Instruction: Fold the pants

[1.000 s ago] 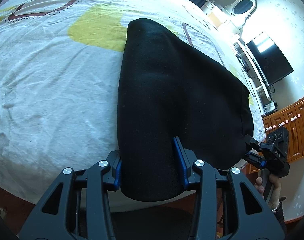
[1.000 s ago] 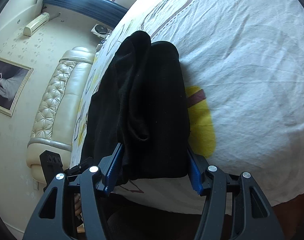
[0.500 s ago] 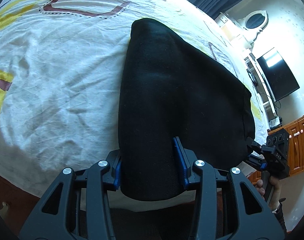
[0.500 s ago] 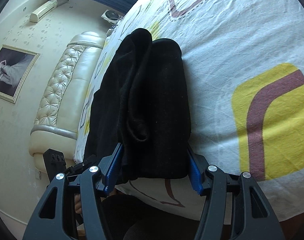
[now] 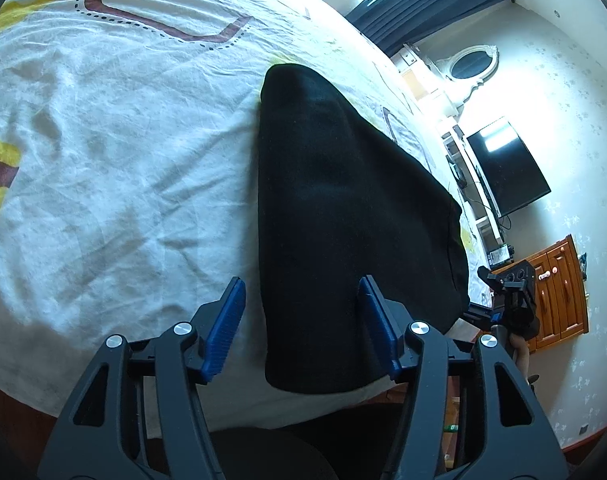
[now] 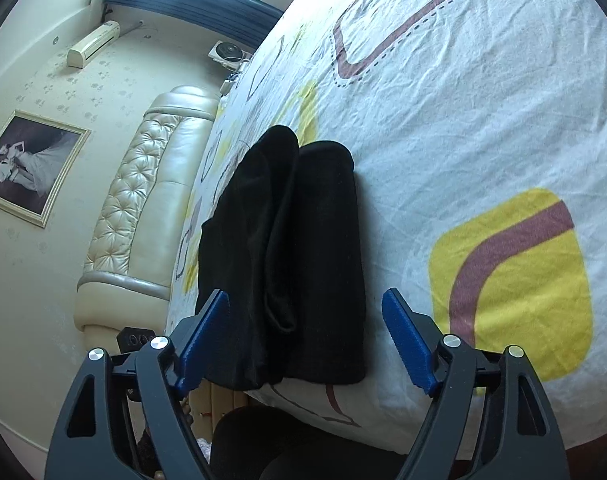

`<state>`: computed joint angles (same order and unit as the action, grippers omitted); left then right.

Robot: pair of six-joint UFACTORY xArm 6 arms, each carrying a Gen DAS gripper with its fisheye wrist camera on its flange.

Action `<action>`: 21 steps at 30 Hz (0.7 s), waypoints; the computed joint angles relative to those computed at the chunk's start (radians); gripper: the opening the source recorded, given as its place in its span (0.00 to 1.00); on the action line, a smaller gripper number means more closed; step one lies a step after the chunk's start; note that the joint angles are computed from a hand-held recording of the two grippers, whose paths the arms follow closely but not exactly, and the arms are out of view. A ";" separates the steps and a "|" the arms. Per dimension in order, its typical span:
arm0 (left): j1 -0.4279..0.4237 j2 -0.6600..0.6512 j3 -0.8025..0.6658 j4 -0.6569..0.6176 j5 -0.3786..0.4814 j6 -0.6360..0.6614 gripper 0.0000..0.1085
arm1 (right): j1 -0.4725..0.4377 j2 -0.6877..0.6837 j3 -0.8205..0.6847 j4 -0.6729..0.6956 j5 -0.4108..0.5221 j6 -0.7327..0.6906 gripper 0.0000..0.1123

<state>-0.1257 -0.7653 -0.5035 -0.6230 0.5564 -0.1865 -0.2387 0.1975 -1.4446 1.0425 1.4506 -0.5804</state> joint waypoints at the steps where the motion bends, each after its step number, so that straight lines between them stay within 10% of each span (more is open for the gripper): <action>1: 0.007 0.024 -0.013 -0.037 -0.010 0.029 0.53 | 0.011 0.024 -0.024 0.009 -0.002 0.009 0.71; 21: 0.120 0.476 -0.358 -0.366 0.020 0.343 0.61 | 0.153 0.280 -0.338 0.037 -0.088 0.077 0.72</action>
<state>-0.0061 -0.2888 -0.8620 -0.9886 0.5763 0.1564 -0.0862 0.4776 -1.7828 1.0799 1.3624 -0.5031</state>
